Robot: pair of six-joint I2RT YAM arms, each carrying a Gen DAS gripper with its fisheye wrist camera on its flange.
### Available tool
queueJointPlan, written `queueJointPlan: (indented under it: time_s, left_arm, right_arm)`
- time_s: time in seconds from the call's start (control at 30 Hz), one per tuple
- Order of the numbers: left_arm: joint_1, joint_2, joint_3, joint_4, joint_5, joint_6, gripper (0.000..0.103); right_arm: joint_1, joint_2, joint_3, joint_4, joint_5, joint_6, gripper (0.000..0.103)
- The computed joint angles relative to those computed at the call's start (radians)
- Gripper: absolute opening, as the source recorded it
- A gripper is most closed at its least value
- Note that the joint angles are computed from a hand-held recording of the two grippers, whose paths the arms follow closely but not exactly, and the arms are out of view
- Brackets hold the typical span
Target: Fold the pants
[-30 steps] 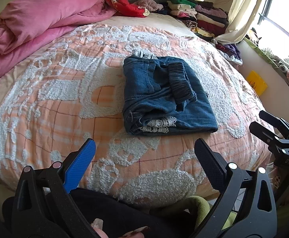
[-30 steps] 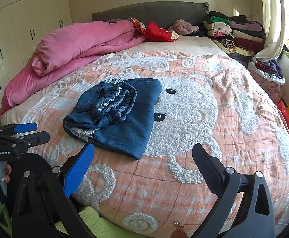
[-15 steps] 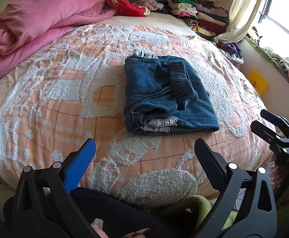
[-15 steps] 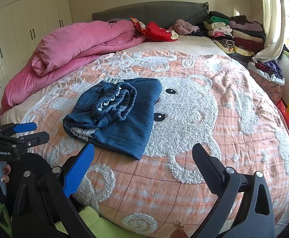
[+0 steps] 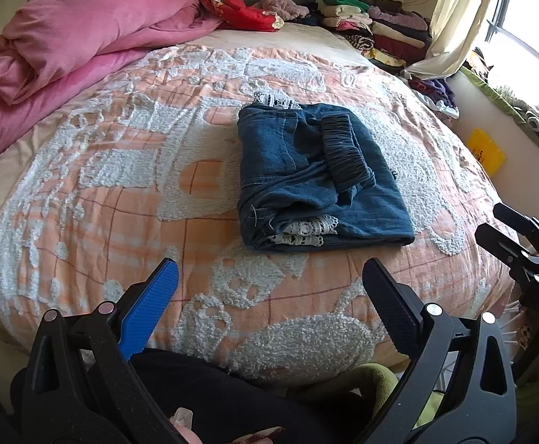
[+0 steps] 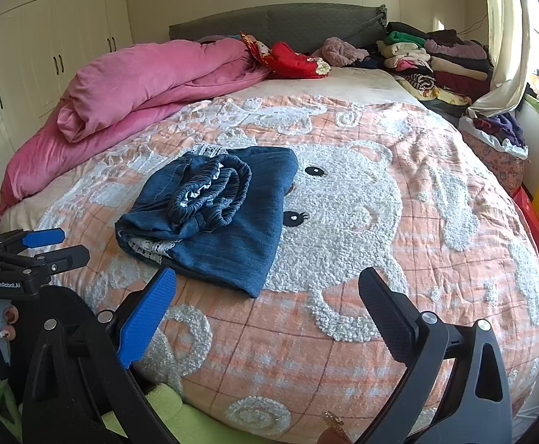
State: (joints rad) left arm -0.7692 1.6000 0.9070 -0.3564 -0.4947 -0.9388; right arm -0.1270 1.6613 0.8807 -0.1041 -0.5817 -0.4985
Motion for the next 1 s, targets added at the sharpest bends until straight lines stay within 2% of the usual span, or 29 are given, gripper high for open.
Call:
queueJointPlan:
  time_s: [0.47, 0.6, 0.7, 0.8, 0.87, 1.0]
  left_arm:
    - [0.02, -0.004, -0.011, -0.028, -0.011, -0.015, 0.093]
    - [0.049, 0.008, 0.001, -0.078, -0.028, -0.031, 0.093]
    - [0.093, -0.012, -0.033, -0.057, -0.015, -0.026, 0.093]
    - [0.179, -0.036, -0.072, -0.039, -0.009, -0.003, 0.093]
    - [0.292, -0.057, -0.112, -0.003, 0.017, 0.034, 0.093]
    - [0.572, -0.013, -0.134, 0.079, 0.083, 0.195, 0.093]
  right_arm:
    - [-0.001, 0.021, 0.008, 0.015, 0.025, 0.013, 0.098]
    - [-0.005, 0.053, 0.027, 0.025, 0.044, 0.015, 0.098]
    - [-0.015, 0.092, 0.061, 0.027, 0.062, 0.02, 0.098]
    - [-0.04, 0.144, 0.116, 0.031, 0.075, 0.029, 0.098]
    - [-0.07, 0.206, 0.19, 0.025, 0.079, 0.041, 0.098]
    - [-0.121, 0.379, 0.431, -0.009, 0.11, 0.092, 0.098]
